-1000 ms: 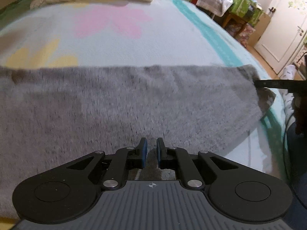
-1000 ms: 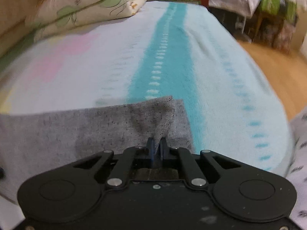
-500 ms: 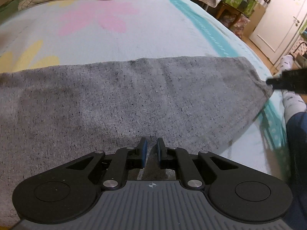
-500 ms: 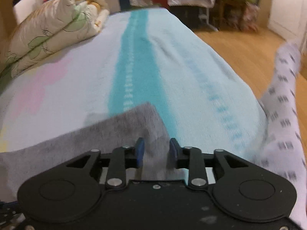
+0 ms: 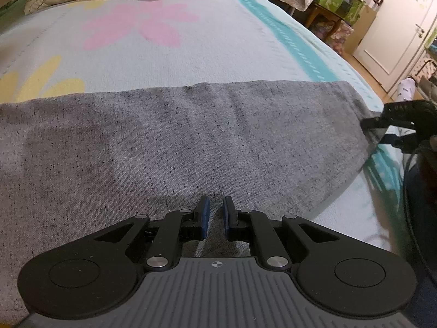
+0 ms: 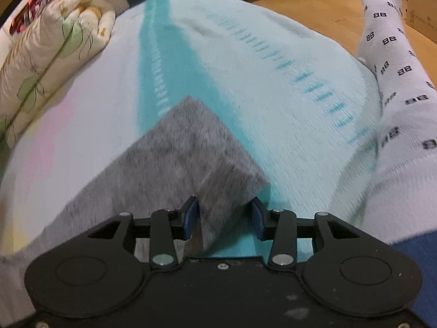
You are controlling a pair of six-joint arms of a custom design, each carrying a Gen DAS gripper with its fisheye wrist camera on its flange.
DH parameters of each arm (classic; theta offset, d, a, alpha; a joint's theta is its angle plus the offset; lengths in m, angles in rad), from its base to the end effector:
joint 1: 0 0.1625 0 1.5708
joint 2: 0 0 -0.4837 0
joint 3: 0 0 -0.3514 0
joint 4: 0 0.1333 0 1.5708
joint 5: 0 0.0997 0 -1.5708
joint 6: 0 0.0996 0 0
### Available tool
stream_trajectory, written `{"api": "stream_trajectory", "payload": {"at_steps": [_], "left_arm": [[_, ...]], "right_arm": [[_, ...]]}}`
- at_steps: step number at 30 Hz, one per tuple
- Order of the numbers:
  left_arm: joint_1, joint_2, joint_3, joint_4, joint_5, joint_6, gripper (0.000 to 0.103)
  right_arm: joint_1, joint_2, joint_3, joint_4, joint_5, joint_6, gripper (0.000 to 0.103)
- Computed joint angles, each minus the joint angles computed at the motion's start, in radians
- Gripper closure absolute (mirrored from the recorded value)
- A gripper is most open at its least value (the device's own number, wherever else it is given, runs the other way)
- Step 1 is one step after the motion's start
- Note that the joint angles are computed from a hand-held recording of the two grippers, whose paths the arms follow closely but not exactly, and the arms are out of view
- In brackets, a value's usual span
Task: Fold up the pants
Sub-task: 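Grasp the end of the grey sweatpants with the right gripper and lift it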
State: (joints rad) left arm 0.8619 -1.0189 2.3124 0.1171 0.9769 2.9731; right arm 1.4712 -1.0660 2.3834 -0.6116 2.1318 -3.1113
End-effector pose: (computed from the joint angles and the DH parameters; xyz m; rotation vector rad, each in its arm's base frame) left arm -0.0287 -0.3239 0.1390 0.6374 2.5423 -0.5310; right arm 0.0479 -0.3279 0.1151 -0.4658 -2.3316 1.0639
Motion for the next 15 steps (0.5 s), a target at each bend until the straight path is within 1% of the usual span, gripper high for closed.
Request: {"api": "stream_trajectory", "payload": {"at_steps": [3,4,7,9,10,11,12,13,15], "left_arm": [[0.001,0.003,0.0,-0.005,0.0,0.003,0.092],[0.002,0.004,0.001,-0.009,0.0,0.005,0.092],[0.002,0.0,0.005,-0.015,0.002,0.006,0.092],[0.006,-0.005,0.0,-0.005,0.006,-0.003,0.092],[0.007,-0.006,-0.006,0.005,0.008,-0.012,0.092],[0.009,-0.007,-0.015,0.016,0.011,-0.017,0.092],[0.015,-0.009,-0.024,0.02,0.016,-0.009,0.092],[0.015,-0.011,-0.034,0.023,0.018,-0.002,0.092],[0.018,-0.007,-0.062,0.029,0.019,0.022,0.092]], "right_arm": [[-0.039,-0.017,0.024,-0.061,-0.061,-0.032,0.054],[-0.038,-0.007,0.023,-0.086,-0.068,-0.041,0.054],[-0.065,0.004,0.045,-0.173,-0.114,-0.11,0.054],[-0.065,0.004,0.038,-0.165,-0.116,-0.114,0.054],[-0.057,0.005,0.033,-0.16,-0.106,-0.12,0.056],[-0.056,0.006,0.033,-0.167,-0.107,-0.137,0.067],[-0.061,0.004,0.036,-0.171,-0.127,-0.151,0.091],[-0.067,0.002,0.04,-0.176,-0.154,-0.154,0.09],[-0.039,0.015,0.044,-0.216,-0.128,-0.189,0.09]]}}
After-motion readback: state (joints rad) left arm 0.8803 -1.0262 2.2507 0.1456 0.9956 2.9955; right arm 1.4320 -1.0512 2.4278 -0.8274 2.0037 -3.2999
